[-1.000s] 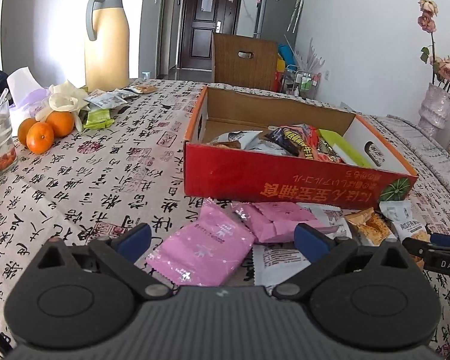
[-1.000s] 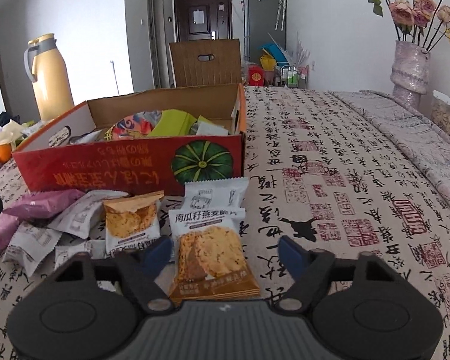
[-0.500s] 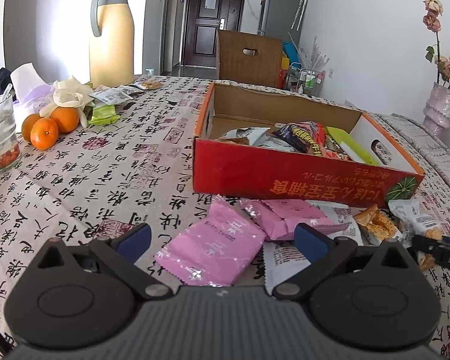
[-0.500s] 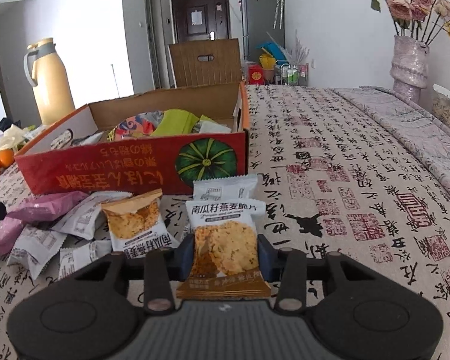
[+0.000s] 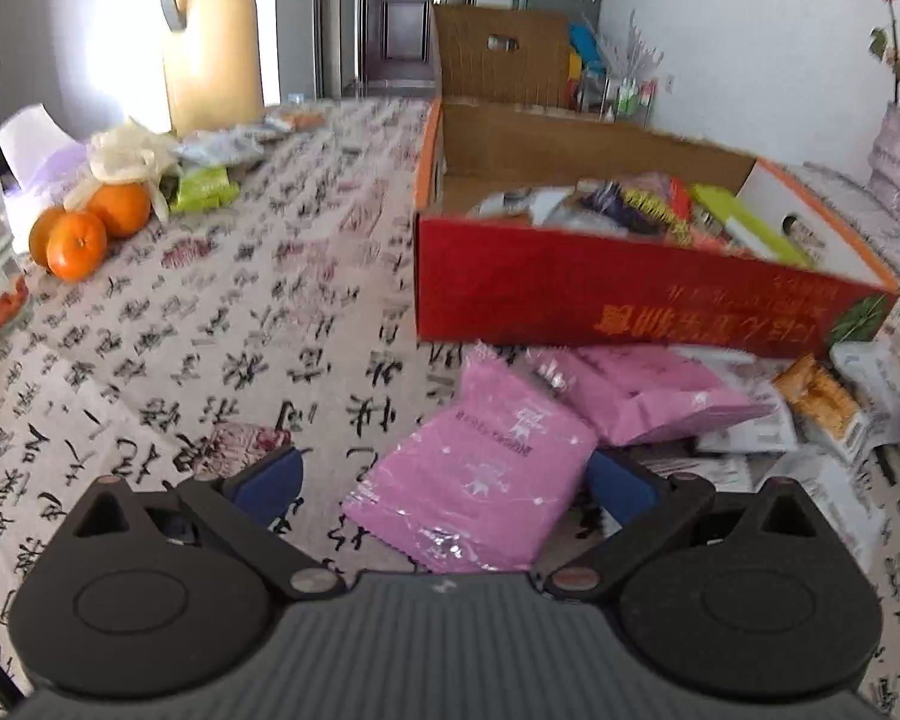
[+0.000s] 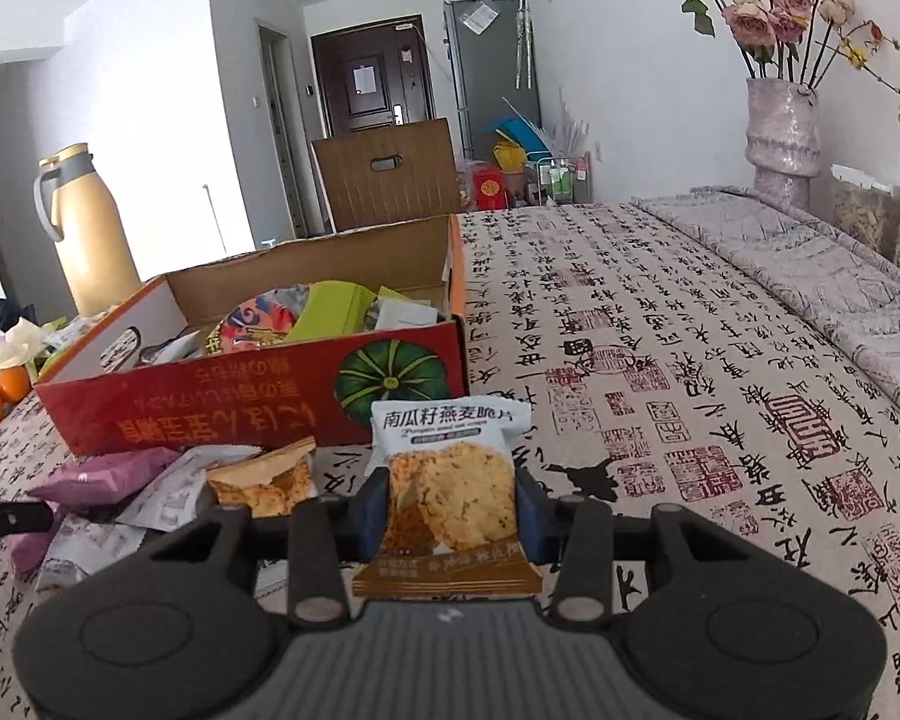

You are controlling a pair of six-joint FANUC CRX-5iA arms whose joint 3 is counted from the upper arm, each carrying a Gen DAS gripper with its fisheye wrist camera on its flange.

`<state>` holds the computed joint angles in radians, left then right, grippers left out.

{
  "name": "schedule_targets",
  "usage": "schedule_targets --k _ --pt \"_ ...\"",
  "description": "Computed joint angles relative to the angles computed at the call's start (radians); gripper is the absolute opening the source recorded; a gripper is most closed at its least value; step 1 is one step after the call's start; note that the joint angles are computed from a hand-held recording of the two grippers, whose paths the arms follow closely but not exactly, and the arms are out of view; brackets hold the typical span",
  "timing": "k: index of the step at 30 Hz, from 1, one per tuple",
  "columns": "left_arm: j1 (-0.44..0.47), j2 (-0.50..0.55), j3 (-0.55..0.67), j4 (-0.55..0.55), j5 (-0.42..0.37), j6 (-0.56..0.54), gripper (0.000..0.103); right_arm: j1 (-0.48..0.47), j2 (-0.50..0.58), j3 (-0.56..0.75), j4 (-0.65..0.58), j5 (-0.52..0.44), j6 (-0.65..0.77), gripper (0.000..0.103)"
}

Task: Organize snacks
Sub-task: 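Grasp a pumpkin oat biscuit packet with the right tool while the left tool grasps a pink packet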

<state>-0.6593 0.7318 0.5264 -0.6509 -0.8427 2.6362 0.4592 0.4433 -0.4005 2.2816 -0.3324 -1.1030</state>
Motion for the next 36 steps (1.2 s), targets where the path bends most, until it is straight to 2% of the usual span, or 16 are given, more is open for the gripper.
schedule_targets --k 9,12,15,20,36 --pt "0.001 0.034 0.039 0.004 -0.014 -0.031 0.103 -0.021 0.01 0.023 0.058 0.042 -0.032 0.041" --pt "-0.002 0.051 0.067 0.001 -0.035 -0.05 0.1 -0.033 0.01 0.029 0.102 0.056 -0.069 0.041" --pt "-0.005 0.054 0.072 -0.008 -0.028 -0.053 0.094 -0.036 0.012 0.032 0.11 0.065 -0.076 0.041" --pt "-0.015 0.044 0.058 -0.033 0.002 -0.05 0.068 -0.037 0.009 0.03 0.111 0.068 -0.078 0.041" --pt "-0.04 -0.004 -0.002 -0.096 0.007 0.067 0.064 -0.034 -0.008 0.02 0.159 0.065 -0.115 0.041"
